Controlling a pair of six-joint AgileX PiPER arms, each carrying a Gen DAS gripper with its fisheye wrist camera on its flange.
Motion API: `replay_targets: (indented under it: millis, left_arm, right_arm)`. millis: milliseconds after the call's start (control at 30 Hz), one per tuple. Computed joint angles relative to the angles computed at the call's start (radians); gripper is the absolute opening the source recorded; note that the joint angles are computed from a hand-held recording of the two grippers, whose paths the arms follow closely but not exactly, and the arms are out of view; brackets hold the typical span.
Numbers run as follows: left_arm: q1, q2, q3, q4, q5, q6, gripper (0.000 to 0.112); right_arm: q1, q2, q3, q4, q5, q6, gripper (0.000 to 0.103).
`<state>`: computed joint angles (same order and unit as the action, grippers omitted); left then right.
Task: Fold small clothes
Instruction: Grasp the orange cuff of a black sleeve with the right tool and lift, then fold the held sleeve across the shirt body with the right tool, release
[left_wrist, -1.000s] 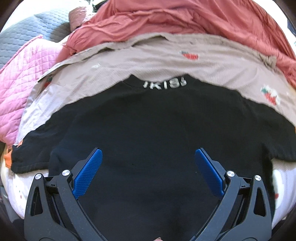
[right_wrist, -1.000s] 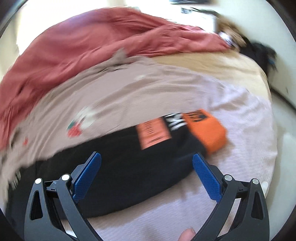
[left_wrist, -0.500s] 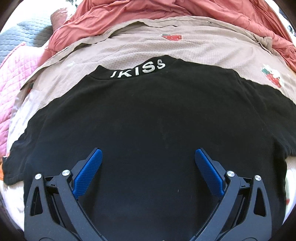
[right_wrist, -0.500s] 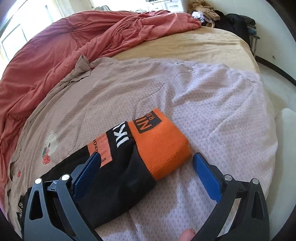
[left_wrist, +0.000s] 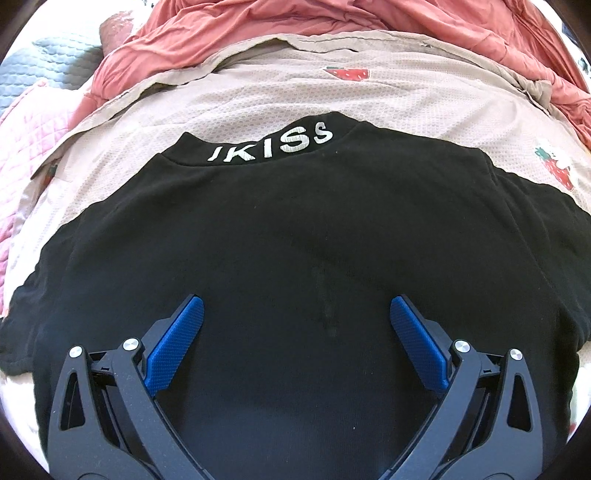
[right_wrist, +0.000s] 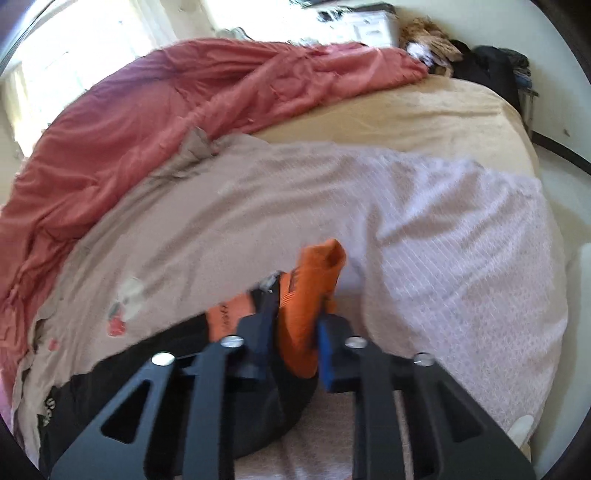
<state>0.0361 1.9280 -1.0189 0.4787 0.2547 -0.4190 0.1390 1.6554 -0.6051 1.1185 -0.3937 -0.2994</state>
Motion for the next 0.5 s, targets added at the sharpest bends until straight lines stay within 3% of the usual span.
replay_targets:
  millis: [100,300,433,500]
  left_arm:
    - [0.013,-0.001,-0.041,-0.151,0.055,0.163,0.095]
    - [0.035,-0.087,-0.034,-0.153,0.075,0.185,0.095]
    - [0.096,-0.150,-0.044,-0.378,0.105,0.414,0.095]
    - [0.124,-0.180,-0.042,-0.413,0.115,0.462,0.095]
  right_arm:
    - [0.067,-0.022,-0.007,-0.063,-0.028,0.009,0.013]
    - [0.219,-0.058,-0.059,-0.076,-0.036,-0.063,0.013]
    - [0.339,-0.050,-0.133,-0.058,-0.017,-0.144,0.013]
    - [0.397,-0.031,-0.183,-0.053,0.008,-0.180,0.012]
